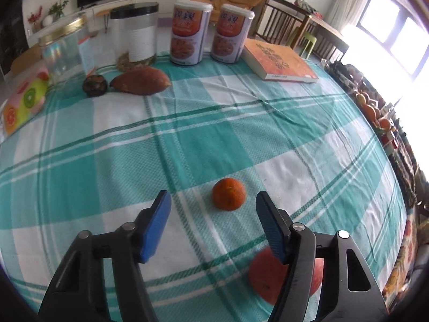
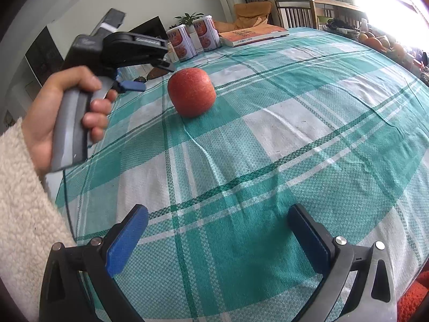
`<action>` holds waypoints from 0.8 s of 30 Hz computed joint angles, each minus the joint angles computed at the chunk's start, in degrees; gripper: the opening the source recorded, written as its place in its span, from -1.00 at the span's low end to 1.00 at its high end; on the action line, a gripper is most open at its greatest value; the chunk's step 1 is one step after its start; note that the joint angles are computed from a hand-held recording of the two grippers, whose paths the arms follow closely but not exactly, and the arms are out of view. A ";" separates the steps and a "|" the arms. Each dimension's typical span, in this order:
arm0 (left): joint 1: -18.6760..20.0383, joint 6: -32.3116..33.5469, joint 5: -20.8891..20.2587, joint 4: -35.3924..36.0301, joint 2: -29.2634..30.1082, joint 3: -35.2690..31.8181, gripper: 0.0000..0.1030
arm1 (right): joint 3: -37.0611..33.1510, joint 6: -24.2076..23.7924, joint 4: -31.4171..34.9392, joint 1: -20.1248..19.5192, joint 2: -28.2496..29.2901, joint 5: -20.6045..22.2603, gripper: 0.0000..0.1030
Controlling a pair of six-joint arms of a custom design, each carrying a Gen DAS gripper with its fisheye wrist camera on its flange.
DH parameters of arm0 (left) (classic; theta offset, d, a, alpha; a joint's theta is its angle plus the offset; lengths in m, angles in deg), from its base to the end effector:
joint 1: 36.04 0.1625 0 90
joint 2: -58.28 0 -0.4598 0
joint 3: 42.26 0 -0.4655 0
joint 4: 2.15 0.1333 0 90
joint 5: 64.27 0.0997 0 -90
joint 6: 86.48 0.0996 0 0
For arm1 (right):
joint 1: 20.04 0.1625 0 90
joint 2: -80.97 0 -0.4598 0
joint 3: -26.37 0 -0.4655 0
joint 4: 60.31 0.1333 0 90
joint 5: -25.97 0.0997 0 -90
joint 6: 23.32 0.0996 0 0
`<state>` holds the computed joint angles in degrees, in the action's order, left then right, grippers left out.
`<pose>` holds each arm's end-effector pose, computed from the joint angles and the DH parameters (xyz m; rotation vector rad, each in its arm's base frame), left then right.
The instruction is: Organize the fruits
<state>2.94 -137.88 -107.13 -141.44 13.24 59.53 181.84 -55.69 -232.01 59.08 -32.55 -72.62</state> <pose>-0.3912 -0.5820 0.0184 0.0611 2.4324 -0.7277 0.0592 -0.3193 0.2610 0.4210 -2.6022 0.8126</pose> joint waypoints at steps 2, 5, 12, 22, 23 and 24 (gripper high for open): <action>0.74 0.25 -1.01 2.95 1.43 -2.37 0.23 | 0.02 -0.03 0.04 -0.07 -0.07 0.10 1.00; 1.61 0.61 -2.56 7.61 3.14 -5.02 -0.03 | 0.06 -0.05 -0.05 -0.06 -0.08 0.07 1.00; -0.25 -3.27 -0.15 3.64 -0.61 0.95 -0.41 | 0.06 -0.06 -0.36 0.13 0.13 -0.14 1.00; -13.90 -25.62 0.88 18.47 -15.19 18.55 -0.41 | 0.44 -0.75 -3.08 1.34 1.66 -2.14 1.00; -15.24 -28.14 0.37 19.98 -15.77 19.77 -0.41 | 0.44 -0.83 -3.17 1.36 1.73 -2.18 1.00; -16.57 -30.26 -0.37 20.81 -16.17 21.02 -0.41 | 0.50 -0.96 -3.22 1.31 1.66 -2.18 1.00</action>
<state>-13.63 -168.15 -107.50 -120.63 -2.93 80.55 182.33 -56.65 -235.22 60.39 -30.88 -74.80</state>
